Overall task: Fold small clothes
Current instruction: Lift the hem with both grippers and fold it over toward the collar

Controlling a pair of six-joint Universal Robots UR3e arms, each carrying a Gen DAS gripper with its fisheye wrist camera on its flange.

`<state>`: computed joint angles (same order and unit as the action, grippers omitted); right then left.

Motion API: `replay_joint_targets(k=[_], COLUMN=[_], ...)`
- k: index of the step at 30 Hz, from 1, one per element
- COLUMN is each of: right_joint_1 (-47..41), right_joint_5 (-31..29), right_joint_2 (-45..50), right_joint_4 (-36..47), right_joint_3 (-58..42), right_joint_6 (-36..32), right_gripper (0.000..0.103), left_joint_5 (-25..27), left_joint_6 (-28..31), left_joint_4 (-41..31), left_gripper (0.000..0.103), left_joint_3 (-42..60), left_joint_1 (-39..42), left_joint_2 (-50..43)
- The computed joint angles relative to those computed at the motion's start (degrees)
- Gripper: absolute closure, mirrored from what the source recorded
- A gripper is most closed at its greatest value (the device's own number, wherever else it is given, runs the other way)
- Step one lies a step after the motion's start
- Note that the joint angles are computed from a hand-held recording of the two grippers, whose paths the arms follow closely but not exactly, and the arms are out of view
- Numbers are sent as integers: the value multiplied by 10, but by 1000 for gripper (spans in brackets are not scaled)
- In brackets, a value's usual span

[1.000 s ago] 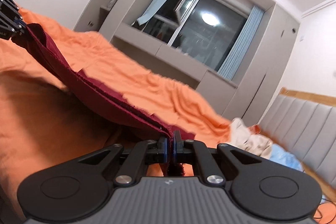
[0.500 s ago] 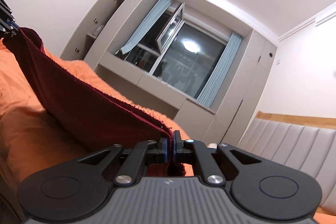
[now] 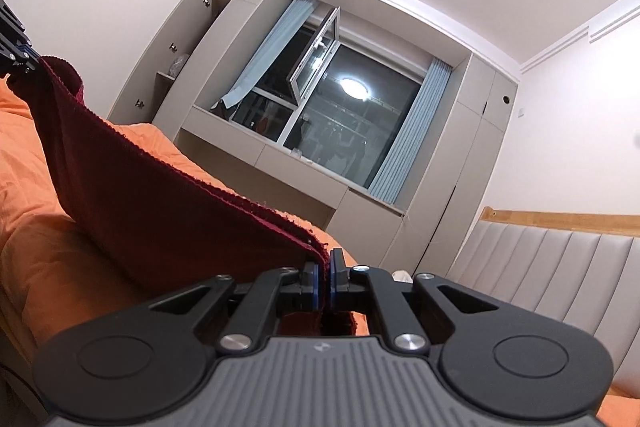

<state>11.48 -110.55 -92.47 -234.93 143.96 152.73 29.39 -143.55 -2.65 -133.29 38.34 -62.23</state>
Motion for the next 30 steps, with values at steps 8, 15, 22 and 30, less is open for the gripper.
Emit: replay_joint_targets(k=[8,15,22,30], right_joint_1=[-43,-100,-143,-156], right_joint_5=[45,106,161,184], right_joint_2=[53,154,292,483], right_joint_4=[56,102,205,392], right_joint_3=[-80,-221,-448,-764], right_joint_6=[1,-1,-5,-18], right_gripper=[97,97,97,97], left_joint_5=[102,196,316,428], left_joint_6=[8,-48,-79,-119], left_joint_4=[13,41,21,-159], left_gripper=[98,97,97,97], left_joint_3=[78,229,489,938], left_joint_1=[-93,-182,-276,-343], left_joint_2=[-124,-278,-499,-792])
